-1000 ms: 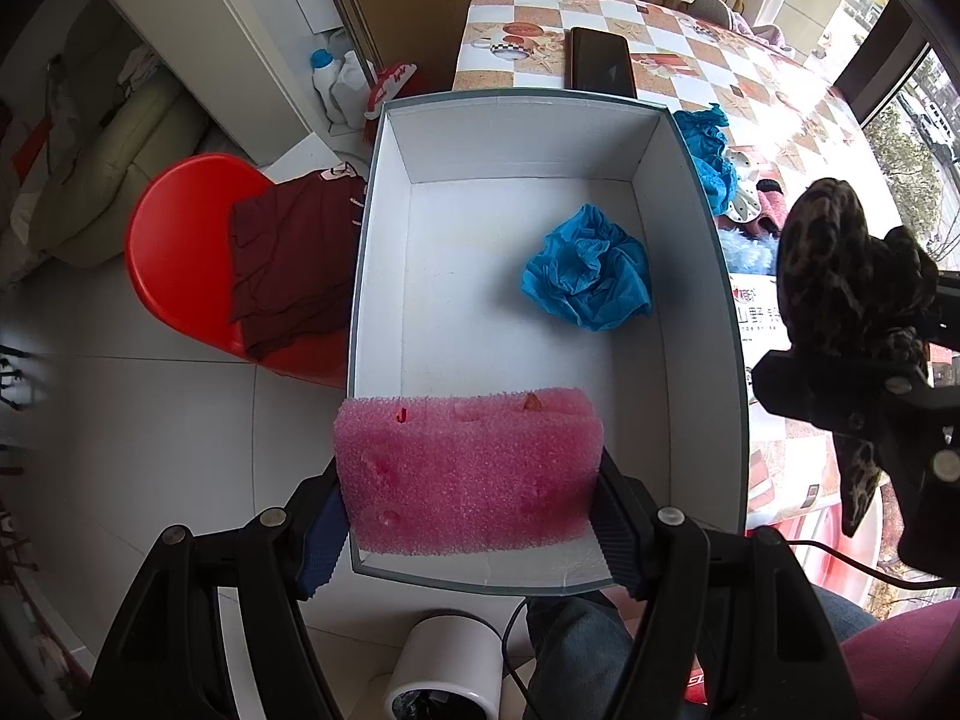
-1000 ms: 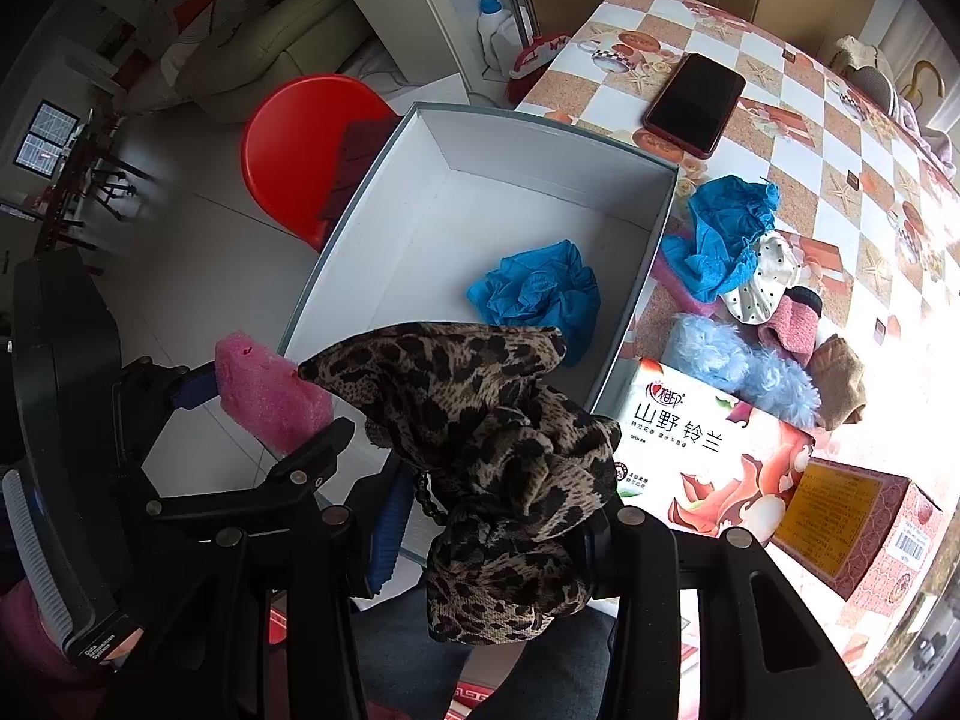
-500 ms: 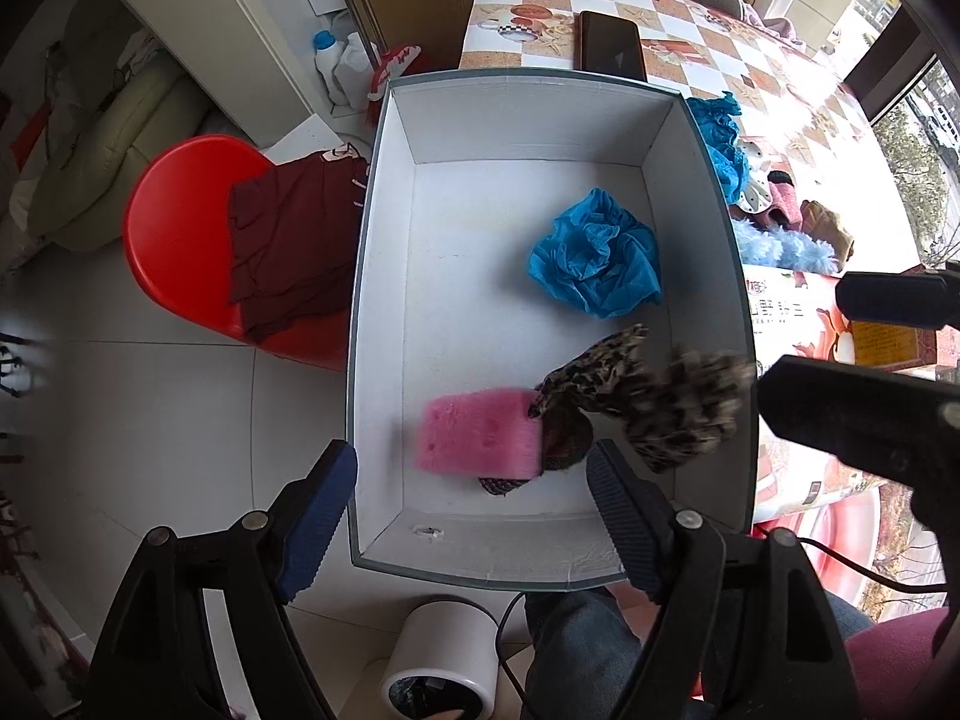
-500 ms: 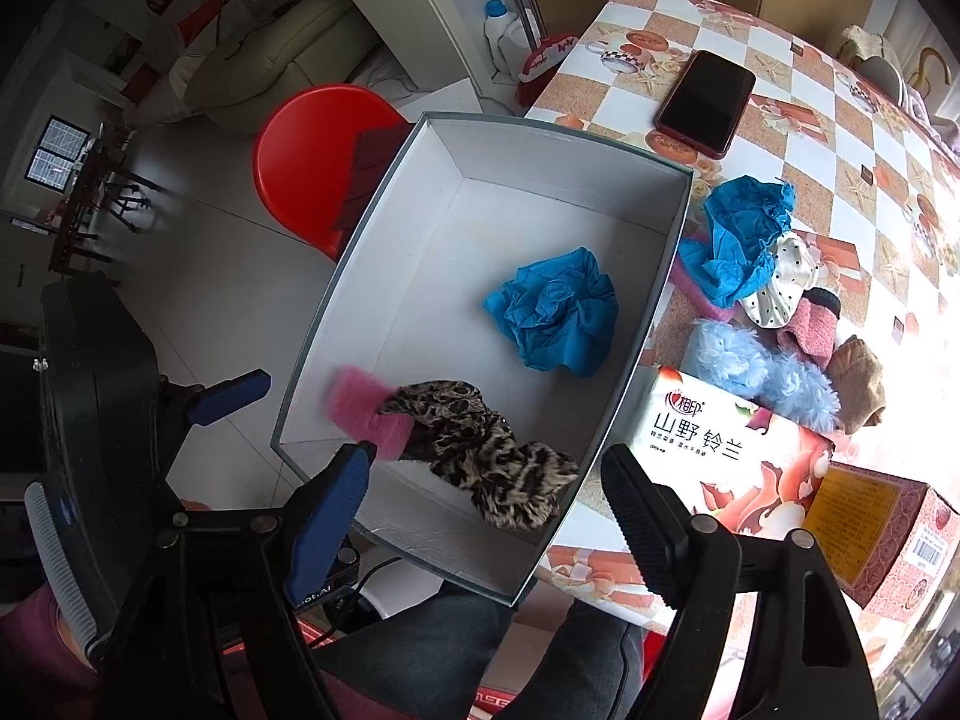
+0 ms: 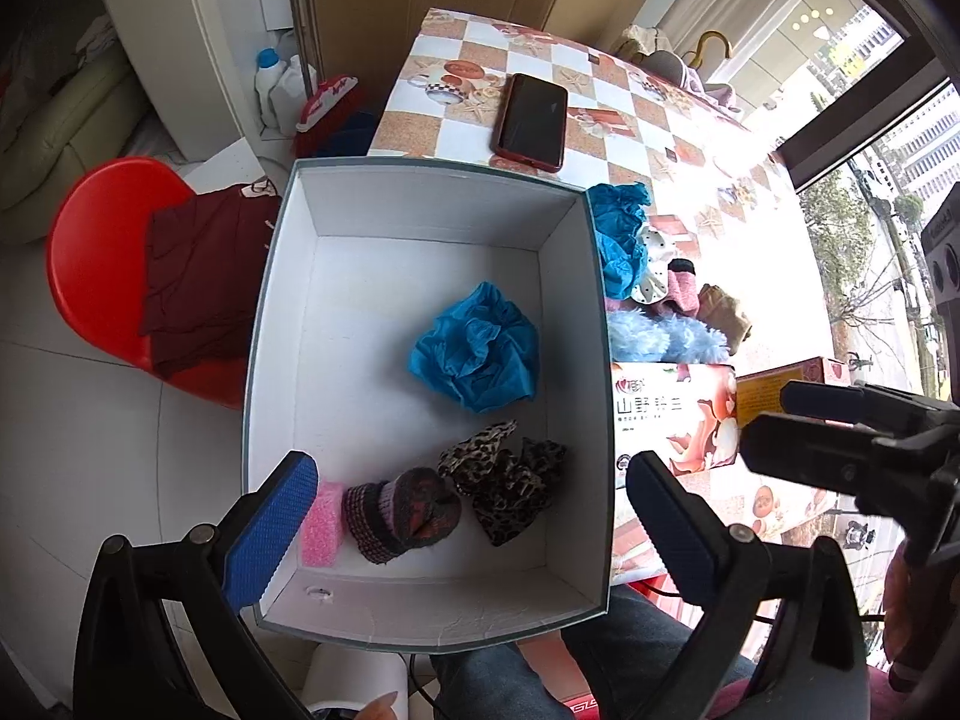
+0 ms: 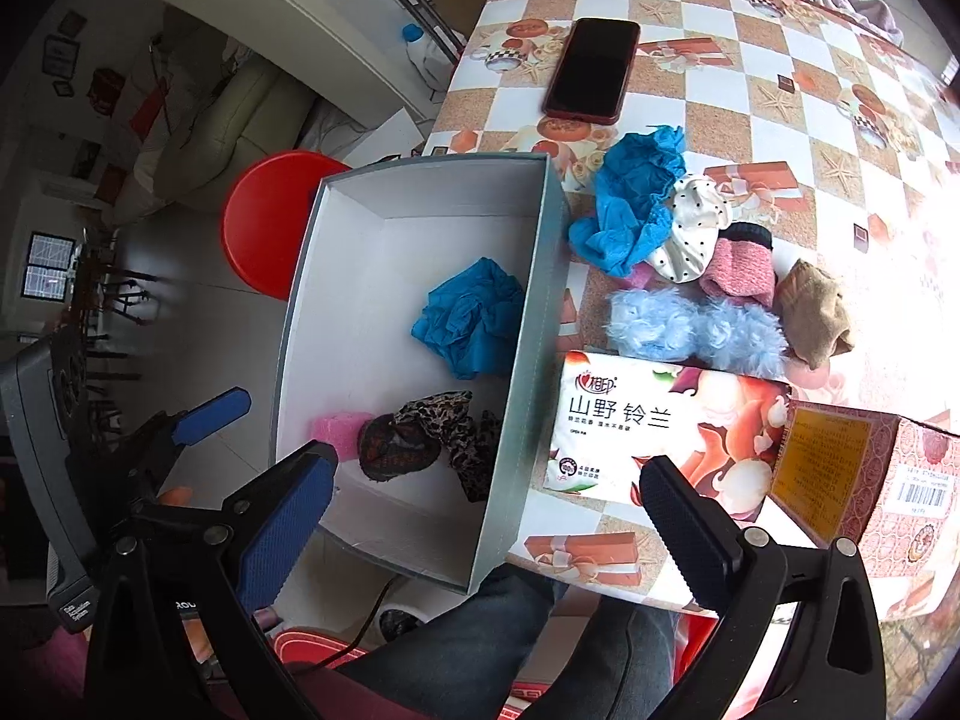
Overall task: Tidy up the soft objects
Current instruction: 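Grasp the beige sock with the right tool while the left tool grasps the blue cloth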
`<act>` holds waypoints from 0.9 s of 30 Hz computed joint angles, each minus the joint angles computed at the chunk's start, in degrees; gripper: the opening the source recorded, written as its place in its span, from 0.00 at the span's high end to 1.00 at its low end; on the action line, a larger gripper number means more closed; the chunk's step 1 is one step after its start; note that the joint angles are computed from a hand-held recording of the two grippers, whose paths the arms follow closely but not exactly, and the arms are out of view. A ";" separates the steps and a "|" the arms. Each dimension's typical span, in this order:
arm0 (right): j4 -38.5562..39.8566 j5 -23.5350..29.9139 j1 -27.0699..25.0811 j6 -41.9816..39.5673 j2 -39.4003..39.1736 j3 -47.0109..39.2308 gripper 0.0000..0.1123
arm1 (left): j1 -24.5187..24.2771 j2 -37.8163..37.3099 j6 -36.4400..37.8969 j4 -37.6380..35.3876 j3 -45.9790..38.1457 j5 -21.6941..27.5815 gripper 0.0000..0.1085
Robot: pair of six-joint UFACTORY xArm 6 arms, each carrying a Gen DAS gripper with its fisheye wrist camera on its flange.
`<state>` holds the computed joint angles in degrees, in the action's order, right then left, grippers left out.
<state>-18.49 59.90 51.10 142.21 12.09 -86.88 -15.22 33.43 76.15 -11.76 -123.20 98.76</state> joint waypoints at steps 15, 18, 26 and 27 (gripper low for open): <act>7.10 11.61 10.16 17.26 -27.58 26.01 0.08 | -10.00 -21.29 6.43 1.07 30.93 -14.64 0.05; 7.75 5.27 10.93 19.14 -31.89 33.79 0.08 | -12.41 -23.51 5.39 1.81 34.67 -17.22 0.05; 11.46 -15.79 8.37 12.16 -39.33 52.57 0.08 | -19.09 -25.39 -0.46 4.78 40.49 -23.27 0.05; 12.08 -18.70 7.68 10.58 -39.78 54.66 0.08 | -19.93 -25.48 -1.27 5.13 41.21 -23.98 0.05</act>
<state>-6.41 41.20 58.77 152.79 -27.69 -32.22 -35.16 7.95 74.88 -6.63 -81.99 74.78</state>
